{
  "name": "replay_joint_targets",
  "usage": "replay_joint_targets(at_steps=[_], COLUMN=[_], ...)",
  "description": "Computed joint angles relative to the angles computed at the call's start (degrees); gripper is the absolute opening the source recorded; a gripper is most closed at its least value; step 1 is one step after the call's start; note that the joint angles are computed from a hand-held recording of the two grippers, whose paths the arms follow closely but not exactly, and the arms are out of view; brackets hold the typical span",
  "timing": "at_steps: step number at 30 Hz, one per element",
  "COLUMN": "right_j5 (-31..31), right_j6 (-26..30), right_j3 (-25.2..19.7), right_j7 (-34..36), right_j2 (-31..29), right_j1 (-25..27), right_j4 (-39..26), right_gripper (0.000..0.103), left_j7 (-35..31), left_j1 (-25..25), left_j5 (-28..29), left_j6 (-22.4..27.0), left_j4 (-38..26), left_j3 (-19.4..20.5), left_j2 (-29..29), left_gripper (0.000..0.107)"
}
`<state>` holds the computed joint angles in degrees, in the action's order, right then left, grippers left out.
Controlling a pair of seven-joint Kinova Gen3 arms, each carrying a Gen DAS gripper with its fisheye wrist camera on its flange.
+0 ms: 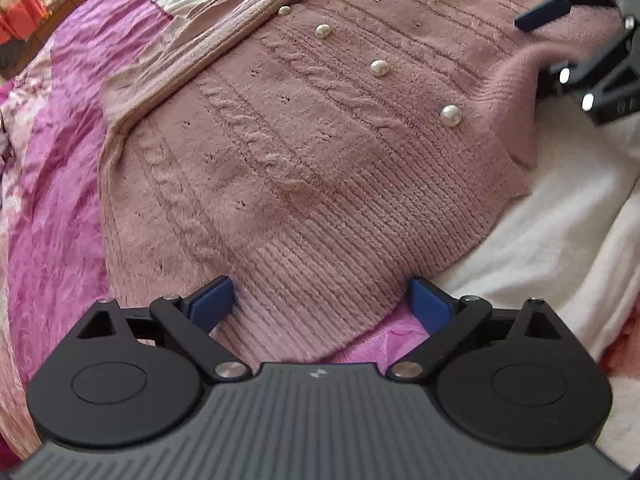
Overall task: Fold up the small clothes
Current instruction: 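Move both grippers to the hem of the pink cardigan, then grasp the hem with the left gripper while the right gripper grasps the hem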
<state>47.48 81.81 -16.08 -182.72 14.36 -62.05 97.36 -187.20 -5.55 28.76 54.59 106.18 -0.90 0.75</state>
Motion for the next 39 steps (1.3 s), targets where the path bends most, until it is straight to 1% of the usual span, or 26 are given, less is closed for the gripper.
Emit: replay_joint_targets(at_steps=[2, 5, 9, 12, 13, 14, 15, 16, 17, 18, 19, 20, 21, 23, 25, 27, 30, 35, 39], right_j5=[0.37, 0.31, -2.13, -1.98, -1.77, -1.59, -1.52, -1.51, -1.53, -1.53, -1.46, -1.35, -1.25, -0.87, -0.39, 0.57, 2.98, 7.36, 10.81], right_j6=[-0.12, -0.38, -2.49, -1.58, -1.37, -1.17, -1.11, -1.29, -1.45, -1.4, -1.18, -0.86, -0.49, -0.11, -0.46, -0.26, 1.51, 5.5, 7.48], right_j3=[0.14, -0.13, -0.87, -0.89, -0.81, -0.7, -0.6, -0.53, -0.49, -0.44, -0.4, -0.33, -0.27, -0.14, -0.15, -0.31, -0.68, -0.91, -0.82], right_j7=[-2.31, -5.04, -2.49, -1.37, -1.27, -1.22, -1.17, -1.09, -0.94, -0.81, -0.7, -0.67, -0.78, -1.92, -3.79, -5.56, -7.47, -8.47, -8.44], right_j2=[-0.57, -1.45, -2.06, -1.23, -1.07, -0.93, -0.87, -0.95, -1.02, -1.0, -0.91, -0.8, -0.71, -0.87, -1.5, -2.01, -2.28, -2.18, -2.5], right_j1=[-0.16, 0.04, 1.76, 1.39, 1.24, 1.12, 1.09, 1.14, 1.21, 1.24, 1.2, 1.14, 1.04, 0.77, 0.75, 0.66, 0.14, -0.55, -0.34], right_j4=[0.66, 1.61, 1.78, 1.18, 1.1, 1.03, 1.01, 1.1, 1.14, 1.1, 0.99, 0.88, 0.77, 0.87, 1.55, 2.06, 2.11, 1.25, 1.03], right_gripper=[0.067, 0.067, 0.067, 0.067, 0.066, 0.062, 0.059, 0.057, 0.053, 0.047, 0.044, 0.037, 0.029, 0.027, 0.021, 0.016, 0.014, 0.014, 0.013], left_j7=[-0.41, -1.57, -1.75, -1.89, -2.14, -2.48, -2.96, -3.15, -3.2, -3.26, -2.75, -2.06, -1.39, -0.76, -0.6, 0.05, 1.45, 3.17, 1.43], left_j1=[0.22, 0.16, 0.13, 0.04, 0.02, 0.01, -0.01, 0.04, 0.12, 0.11, 0.02, -0.17, -0.41, -0.8, -1.51, -2.14, -2.82, -3.02, -2.79], left_j5=[0.89, 2.36, 3.12, 3.46, 3.36, 3.29, 3.49, 3.69, 3.91, 4.25, 4.48, 4.65, 4.95, 5.88, 7.95, 10.19, 14.03, 18.97, 23.83], left_j6=[-1.73, -2.62, -2.89, -2.13, -1.43, -0.81, -0.35, -0.16, -0.17, 0.02, 0.93, 2.3, 3.18, 3.64, 4.64, 5.32, 5.92, 6.2, 3.79], left_j4=[0.98, 1.62, 1.75, 1.32, 1.0, 0.69, 0.56, 0.54, 0.58, 0.54, 0.07, -0.57, -0.91, -0.78, -0.74, -0.89, -1.58, -3.16, -2.46], left_j3=[0.14, -0.03, -0.11, -0.08, -0.02, 0.04, 0.07, 0.12, 0.15, 0.09, -0.02, -0.15, -0.25, -0.37, -0.85, -1.35, -1.97, -2.28, -2.32], left_j2=[-0.16, -0.28, -0.13, 0.11, 0.18, 0.19, 0.1, -0.04, -0.17, -0.16, 0.11, 0.5, 0.66, 0.44, 0.12, -0.31, -0.87, -1.23, -1.78], left_gripper=[0.099, 0.099, 0.098, 0.09, 0.084, 0.076, 0.072, 0.063, 0.055, 0.05, 0.04, 0.031, 0.028, 0.018, 0.014, 0.013, 0.012, 0.011, 0.011])
